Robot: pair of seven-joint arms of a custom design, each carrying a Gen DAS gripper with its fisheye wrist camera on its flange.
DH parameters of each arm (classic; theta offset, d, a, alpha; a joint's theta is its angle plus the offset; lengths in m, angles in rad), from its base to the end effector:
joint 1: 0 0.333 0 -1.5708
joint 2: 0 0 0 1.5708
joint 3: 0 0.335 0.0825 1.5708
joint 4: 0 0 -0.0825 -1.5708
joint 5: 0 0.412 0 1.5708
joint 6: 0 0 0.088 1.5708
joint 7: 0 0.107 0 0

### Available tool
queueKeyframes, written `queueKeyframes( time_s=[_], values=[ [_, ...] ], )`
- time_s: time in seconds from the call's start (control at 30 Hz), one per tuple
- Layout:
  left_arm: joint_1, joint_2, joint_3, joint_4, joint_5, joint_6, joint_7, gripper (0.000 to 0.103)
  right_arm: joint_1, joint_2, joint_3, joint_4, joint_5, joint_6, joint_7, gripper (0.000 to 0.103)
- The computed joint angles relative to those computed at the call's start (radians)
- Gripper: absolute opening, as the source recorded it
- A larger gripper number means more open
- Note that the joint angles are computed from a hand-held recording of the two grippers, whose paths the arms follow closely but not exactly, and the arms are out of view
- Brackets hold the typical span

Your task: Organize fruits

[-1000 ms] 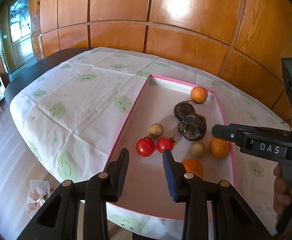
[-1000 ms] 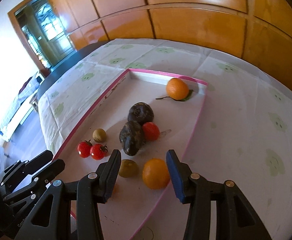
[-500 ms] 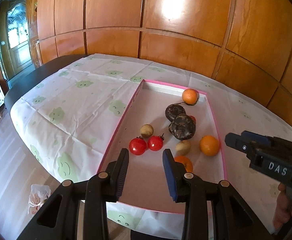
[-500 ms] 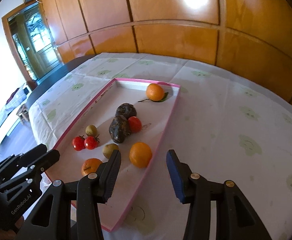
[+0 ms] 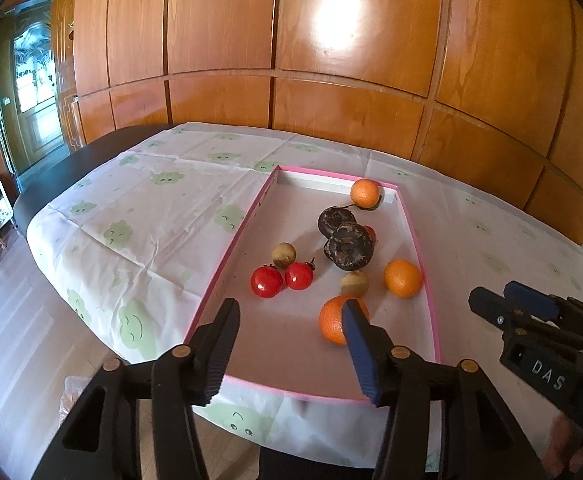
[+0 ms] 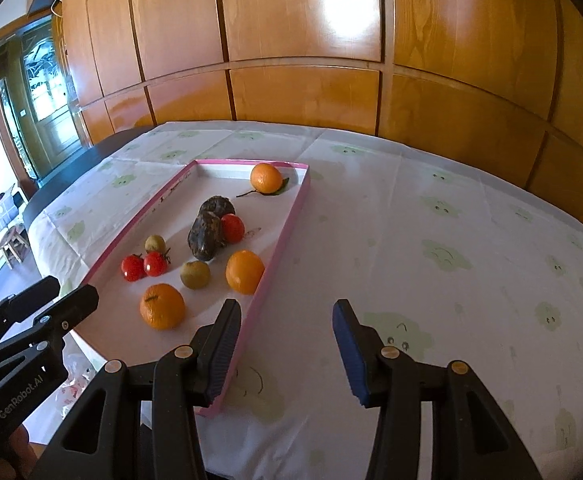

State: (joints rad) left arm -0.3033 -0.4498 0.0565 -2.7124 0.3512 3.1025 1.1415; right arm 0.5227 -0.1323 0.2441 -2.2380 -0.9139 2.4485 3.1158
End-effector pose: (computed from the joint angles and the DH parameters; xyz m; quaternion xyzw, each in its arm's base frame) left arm 0.4136 -0.1332 0.4618 -0.5928 0.6941 -0.3354 0.2332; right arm 0.3969 0.3859 0.4637 -0.6056 0.6999 -0.2726 0.2629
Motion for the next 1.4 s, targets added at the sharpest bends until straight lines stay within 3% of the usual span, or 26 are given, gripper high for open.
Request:
queueKeyframes(
  time_s=[0.2,0.6,1.4],
  values=[
    [0.078,-0.019,-0.072,-0.020,0.044,0.022,-0.057,0.072,0.011,-0.001,0.012,0.002,-0.020,-0.040,0.023,0.049],
    [0.132,-0.033,-0.100,-0.030,0.116,0.035,-0.136,0.087,0.026,0.005,0.015,0.011,-0.032,-0.049,0.012,0.049],
    [0.143,-0.037,-0.099,-0.026,0.159,0.033,-0.181,0.093,0.029,0.005,0.015,0.015,-0.043,-0.049,0.007,0.049]
  ],
)
